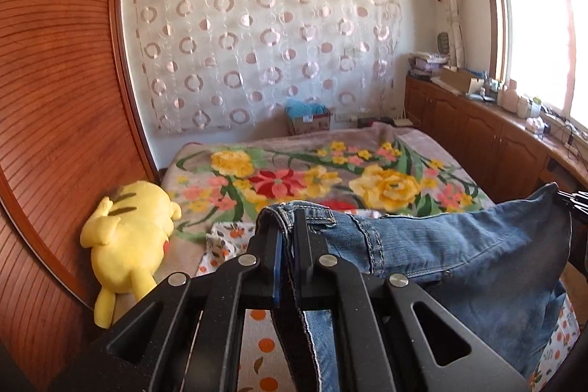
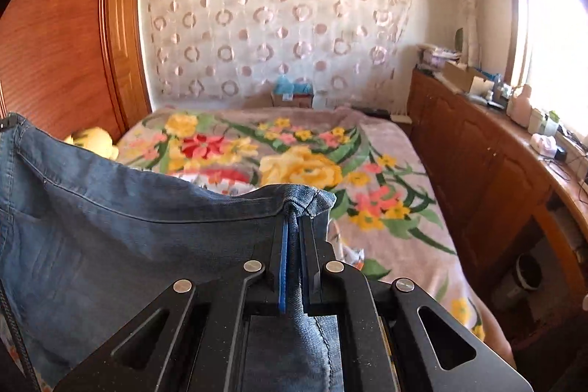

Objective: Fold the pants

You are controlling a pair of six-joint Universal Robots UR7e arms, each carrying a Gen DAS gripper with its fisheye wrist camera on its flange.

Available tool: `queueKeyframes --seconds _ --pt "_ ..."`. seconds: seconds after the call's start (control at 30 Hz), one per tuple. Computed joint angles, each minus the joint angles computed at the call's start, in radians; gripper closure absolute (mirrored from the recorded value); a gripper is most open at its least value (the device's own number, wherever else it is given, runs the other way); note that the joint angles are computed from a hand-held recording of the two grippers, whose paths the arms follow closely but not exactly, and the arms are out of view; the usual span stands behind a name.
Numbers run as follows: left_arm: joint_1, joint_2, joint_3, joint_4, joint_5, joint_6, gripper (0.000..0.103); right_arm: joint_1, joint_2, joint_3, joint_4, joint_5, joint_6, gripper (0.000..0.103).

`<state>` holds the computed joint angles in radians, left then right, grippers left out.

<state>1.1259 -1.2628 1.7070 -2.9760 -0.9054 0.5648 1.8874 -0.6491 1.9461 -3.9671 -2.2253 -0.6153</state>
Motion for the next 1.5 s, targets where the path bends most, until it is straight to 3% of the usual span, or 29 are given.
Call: queueKeyframes --seconds 0.2,0.3,0.43,0.63,1.17,1.5 --pt "0.019 -0.04 0.059 0.134 -0.002 -0.074 0.097 -0.003 0.01 -0.002 0.058 -0.001 0.041 0.098" --pt "0.008 -0.066 0.099 0.152 0.01 -0.08 0.087 0.012 0.008 -0.021 0.098 -0.021 0.05 0.094" --pt "0.001 -0.123 0.161 0.169 -0.008 -0.086 0.056 0.125 -0.043 -0.003 0.194 -0.122 0.145 0.083" --pt "-0.01 -0.219 0.262 0.184 -0.014 -0.093 0.043 0.176 -0.084 0.064 0.21 -0.165 0.203 0.065" --pt "-0.027 -0.459 0.495 0.237 -0.069 -0.172 0.041 0.238 -0.122 0.191 0.259 -0.178 0.333 0.052" --pt "-0.012 -0.584 0.596 0.282 -0.086 -0.206 0.041 0.225 -0.141 0.212 0.305 -0.154 0.332 0.048"
